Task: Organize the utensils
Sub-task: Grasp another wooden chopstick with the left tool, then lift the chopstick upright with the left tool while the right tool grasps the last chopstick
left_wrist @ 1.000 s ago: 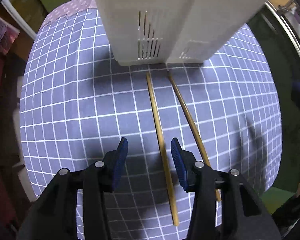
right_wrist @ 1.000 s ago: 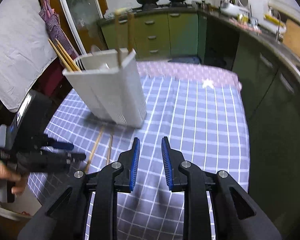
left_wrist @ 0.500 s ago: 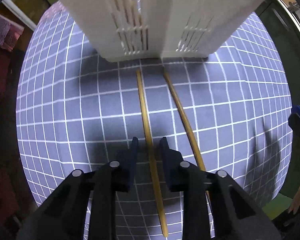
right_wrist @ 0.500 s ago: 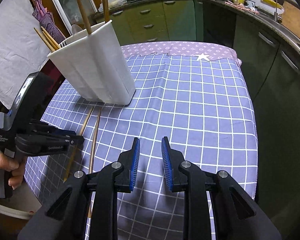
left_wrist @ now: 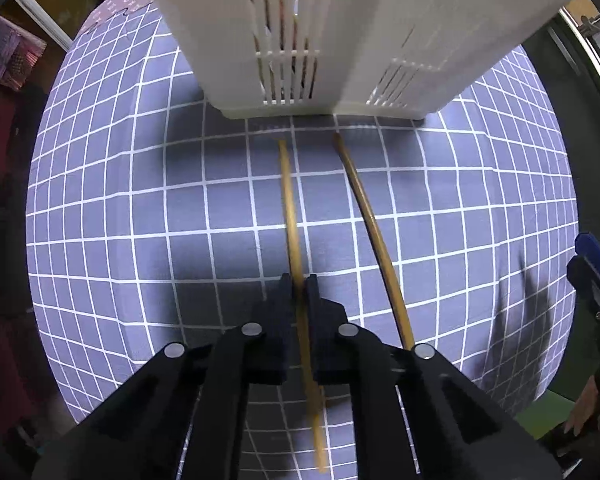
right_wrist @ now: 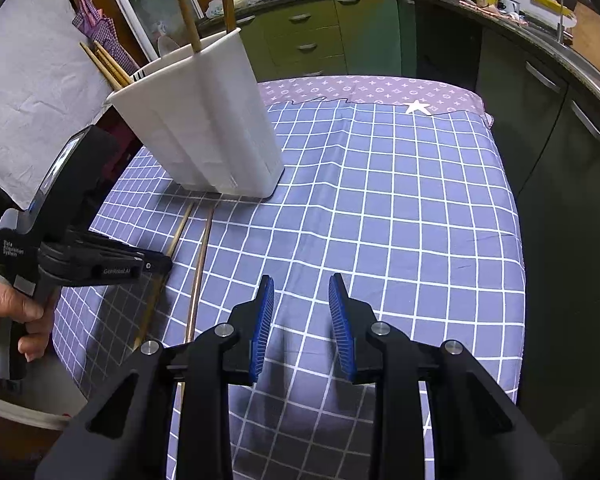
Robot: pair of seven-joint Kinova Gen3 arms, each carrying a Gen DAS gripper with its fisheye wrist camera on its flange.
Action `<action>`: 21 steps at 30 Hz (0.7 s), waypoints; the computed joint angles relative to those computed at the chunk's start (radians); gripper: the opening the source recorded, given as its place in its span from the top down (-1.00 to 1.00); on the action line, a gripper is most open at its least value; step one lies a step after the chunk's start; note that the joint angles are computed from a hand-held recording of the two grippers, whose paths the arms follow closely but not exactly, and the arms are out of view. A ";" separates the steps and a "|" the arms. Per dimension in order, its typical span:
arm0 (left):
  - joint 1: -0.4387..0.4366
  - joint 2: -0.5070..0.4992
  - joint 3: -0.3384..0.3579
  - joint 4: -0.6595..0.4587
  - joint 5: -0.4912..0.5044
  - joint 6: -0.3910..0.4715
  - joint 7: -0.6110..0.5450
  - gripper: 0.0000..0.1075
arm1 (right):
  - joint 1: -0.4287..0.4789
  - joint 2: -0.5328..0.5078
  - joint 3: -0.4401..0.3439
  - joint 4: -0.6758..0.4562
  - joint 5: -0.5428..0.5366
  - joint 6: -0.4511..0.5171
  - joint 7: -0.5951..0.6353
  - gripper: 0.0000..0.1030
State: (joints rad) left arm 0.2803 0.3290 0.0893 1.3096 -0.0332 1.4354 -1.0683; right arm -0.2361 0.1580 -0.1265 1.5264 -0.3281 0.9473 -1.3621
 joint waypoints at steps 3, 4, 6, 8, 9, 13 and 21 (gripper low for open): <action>-0.022 -0.020 0.000 0.025 0.021 -0.016 -0.028 0.88 | -0.003 0.000 -0.001 -0.001 0.002 0.006 -0.004 0.44; -0.026 -0.030 0.000 0.036 0.026 -0.022 -0.032 0.88 | -0.004 0.000 -0.001 -0.002 0.004 0.008 -0.005 0.43; -0.042 -0.055 0.001 0.056 0.042 -0.040 -0.056 0.88 | -0.014 0.000 -0.003 -0.006 0.019 0.014 -0.014 0.43; -0.055 -0.086 0.000 0.069 0.048 -0.049 -0.074 0.88 | -0.029 0.005 -0.006 -0.016 0.042 0.021 -0.029 0.43; -0.053 -0.098 0.002 0.067 0.047 -0.047 -0.073 0.88 | -0.036 0.008 -0.007 -0.023 0.053 0.027 -0.036 0.43; -0.038 -0.185 0.011 0.091 -0.009 -0.075 -0.089 0.88 | -0.085 0.036 -0.020 -0.071 0.110 0.065 -0.073 0.43; -0.044 -0.340 0.034 0.143 -0.065 -0.127 -0.103 0.88 | -0.199 0.208 -0.045 -0.282 0.172 0.252 -0.128 0.44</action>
